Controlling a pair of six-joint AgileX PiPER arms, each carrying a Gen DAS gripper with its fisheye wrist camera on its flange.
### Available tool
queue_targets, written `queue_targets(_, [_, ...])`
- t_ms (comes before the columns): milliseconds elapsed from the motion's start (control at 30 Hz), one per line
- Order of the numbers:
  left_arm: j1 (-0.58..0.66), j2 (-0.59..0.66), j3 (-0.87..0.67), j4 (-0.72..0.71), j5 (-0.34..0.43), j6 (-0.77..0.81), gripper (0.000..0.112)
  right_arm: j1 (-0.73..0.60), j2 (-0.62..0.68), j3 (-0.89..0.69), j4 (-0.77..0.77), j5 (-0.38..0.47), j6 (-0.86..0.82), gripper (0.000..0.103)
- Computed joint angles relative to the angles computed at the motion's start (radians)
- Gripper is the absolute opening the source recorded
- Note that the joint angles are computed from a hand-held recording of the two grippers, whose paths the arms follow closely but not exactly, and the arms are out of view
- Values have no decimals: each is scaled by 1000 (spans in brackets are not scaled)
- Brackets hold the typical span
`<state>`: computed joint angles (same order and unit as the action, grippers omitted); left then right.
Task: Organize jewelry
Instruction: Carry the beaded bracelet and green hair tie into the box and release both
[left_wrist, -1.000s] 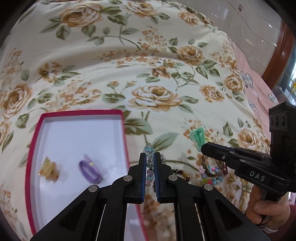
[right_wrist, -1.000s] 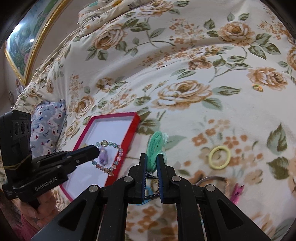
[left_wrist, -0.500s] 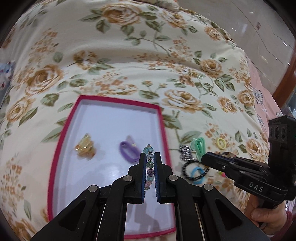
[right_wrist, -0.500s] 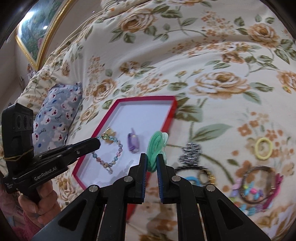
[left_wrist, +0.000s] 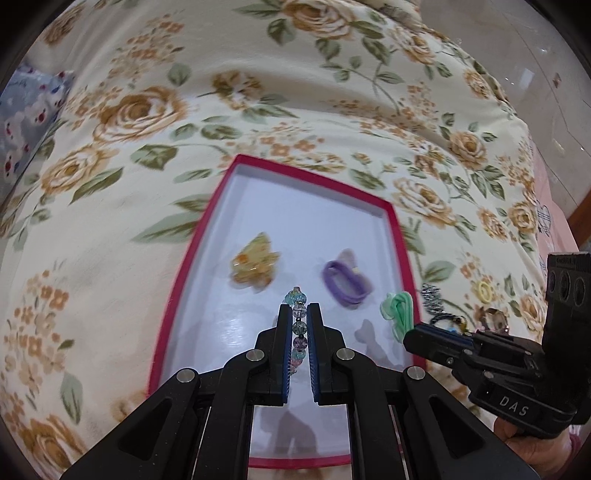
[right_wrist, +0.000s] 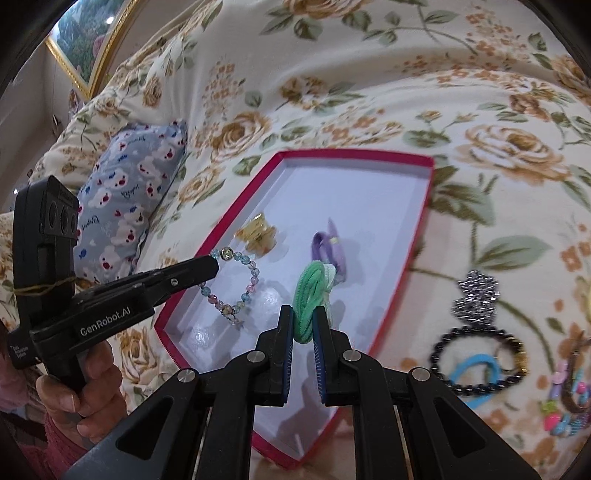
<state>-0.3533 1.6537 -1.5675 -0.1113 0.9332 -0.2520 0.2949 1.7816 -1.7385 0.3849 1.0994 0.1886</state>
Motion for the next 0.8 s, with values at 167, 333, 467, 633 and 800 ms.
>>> queue_targets(167, [29, 13, 12, -7, -15, 4, 7, 10, 33, -16, -6, 10, -3, 10])
queue_targets(333, [51, 41, 20, 11, -30, -10, 7, 20, 64, -32, -12, 18, -3, 10])
queue_targets(467, [60, 63, 19, 14, -32, -18, 7, 24, 80, -38, -6, 24, -7, 10])
queue_targets(633, [68, 82, 15, 15, -34, -24, 7, 31, 95, -51, -11, 34, -3, 14])
queue_targets(800, [65, 99, 4, 26, -27, -30, 7, 31, 101, -59, -9, 40, -5, 16])
